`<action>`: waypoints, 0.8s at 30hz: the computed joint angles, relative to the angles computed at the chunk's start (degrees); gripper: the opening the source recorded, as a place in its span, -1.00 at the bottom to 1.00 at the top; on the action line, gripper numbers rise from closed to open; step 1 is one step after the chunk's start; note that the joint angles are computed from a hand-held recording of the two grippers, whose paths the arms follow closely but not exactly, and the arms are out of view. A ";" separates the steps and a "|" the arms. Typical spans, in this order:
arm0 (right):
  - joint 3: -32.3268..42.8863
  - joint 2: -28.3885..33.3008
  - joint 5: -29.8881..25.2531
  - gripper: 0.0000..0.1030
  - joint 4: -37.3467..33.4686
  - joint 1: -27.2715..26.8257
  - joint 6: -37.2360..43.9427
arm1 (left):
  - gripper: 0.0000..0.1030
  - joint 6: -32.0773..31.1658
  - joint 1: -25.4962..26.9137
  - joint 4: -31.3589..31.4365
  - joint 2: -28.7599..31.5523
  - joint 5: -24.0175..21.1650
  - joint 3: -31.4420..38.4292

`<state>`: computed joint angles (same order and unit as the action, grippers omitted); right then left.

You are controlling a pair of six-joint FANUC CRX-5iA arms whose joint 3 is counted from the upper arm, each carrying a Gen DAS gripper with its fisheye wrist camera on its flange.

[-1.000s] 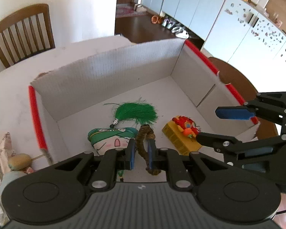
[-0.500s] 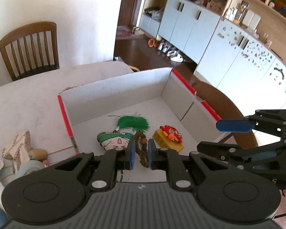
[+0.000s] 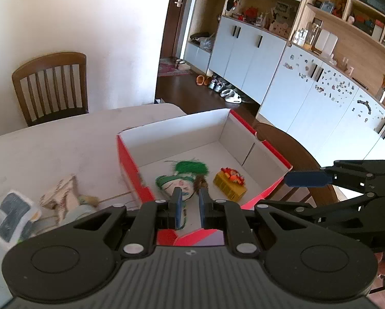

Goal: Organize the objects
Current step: 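Withdraw both tools from the shoebox back toward the remaining table items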

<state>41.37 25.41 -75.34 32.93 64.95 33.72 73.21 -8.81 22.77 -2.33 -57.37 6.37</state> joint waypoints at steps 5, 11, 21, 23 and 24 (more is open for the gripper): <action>1.55 1.62 -0.45 0.33 1.26 2.31 -4.67 | -0.75 -3.91 3.39 1.53 -4.26 -0.08 -4.47; 6.35 5.45 -1.96 0.48 2.79 4.80 -6.55 | -0.75 -8.53 8.19 4.26 -8.95 -0.36 -9.75; 20.87 15.14 -6.91 0.66 4.07 7.45 -5.36 | -0.75 -15.12 16.30 7.36 -13.54 -3.23 -15.54; 22.44 16.30 -7.41 0.69 4.37 8.09 -6.03 | -0.66 -16.91 17.84 8.68 -14.12 -3.83 -16.54; 23.41 16.94 -7.73 0.70 4.46 8.34 -6.17 | -0.59 -17.66 18.49 9.07 -14.53 -3.98 -17.06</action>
<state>64.78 42.36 -83.07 37.39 73.29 27.55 55.56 9.68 31.84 -16.86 -61.35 -10.70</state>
